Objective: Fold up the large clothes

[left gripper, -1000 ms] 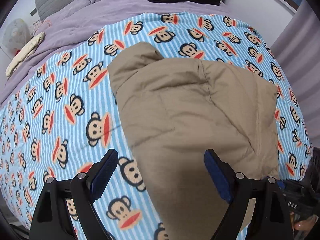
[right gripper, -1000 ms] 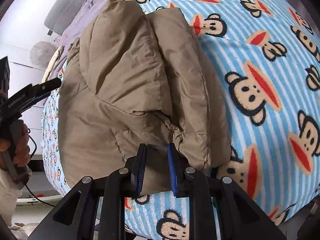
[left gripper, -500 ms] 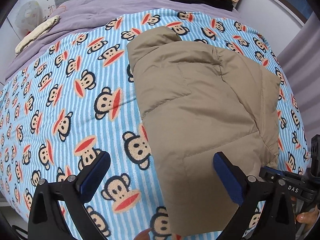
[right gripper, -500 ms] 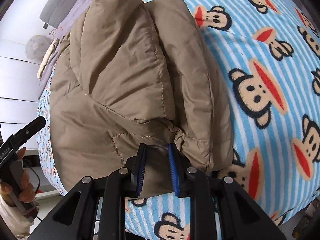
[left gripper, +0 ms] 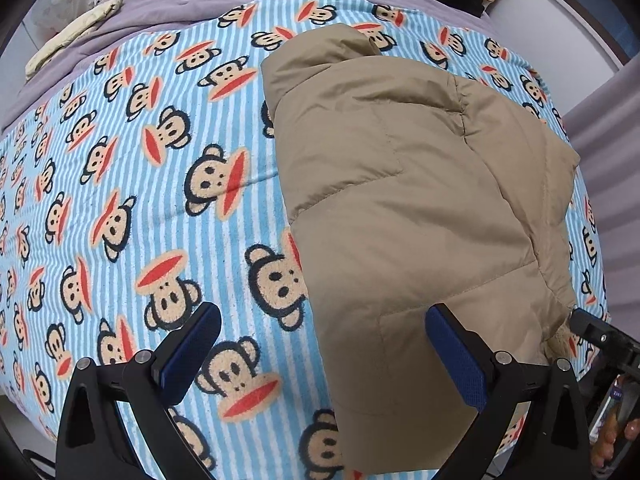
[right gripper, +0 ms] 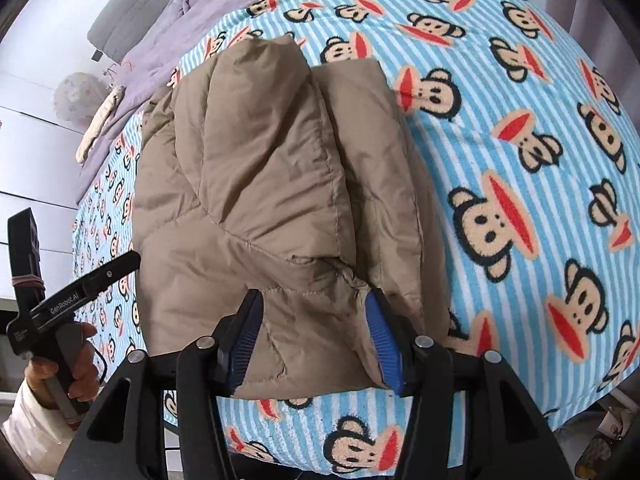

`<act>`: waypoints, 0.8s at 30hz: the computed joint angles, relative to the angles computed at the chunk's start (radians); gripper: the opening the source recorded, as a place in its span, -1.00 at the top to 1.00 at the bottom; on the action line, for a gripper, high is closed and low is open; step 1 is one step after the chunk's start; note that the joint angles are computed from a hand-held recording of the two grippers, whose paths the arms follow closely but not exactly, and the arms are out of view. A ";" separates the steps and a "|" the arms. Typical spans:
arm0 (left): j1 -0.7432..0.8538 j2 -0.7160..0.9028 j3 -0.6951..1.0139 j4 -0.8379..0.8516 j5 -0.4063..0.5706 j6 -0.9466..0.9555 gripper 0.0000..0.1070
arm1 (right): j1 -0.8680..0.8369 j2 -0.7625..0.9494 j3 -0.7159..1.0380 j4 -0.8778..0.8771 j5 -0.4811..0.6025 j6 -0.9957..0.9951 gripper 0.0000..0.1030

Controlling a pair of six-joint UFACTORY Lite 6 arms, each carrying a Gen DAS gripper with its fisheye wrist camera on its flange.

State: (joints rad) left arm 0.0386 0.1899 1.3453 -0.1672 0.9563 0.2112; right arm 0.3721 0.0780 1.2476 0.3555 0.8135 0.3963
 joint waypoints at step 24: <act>0.026 0.057 0.064 -0.029 0.053 0.012 -0.93 | -0.250 0.183 0.058 0.284 -0.004 -0.311 -0.72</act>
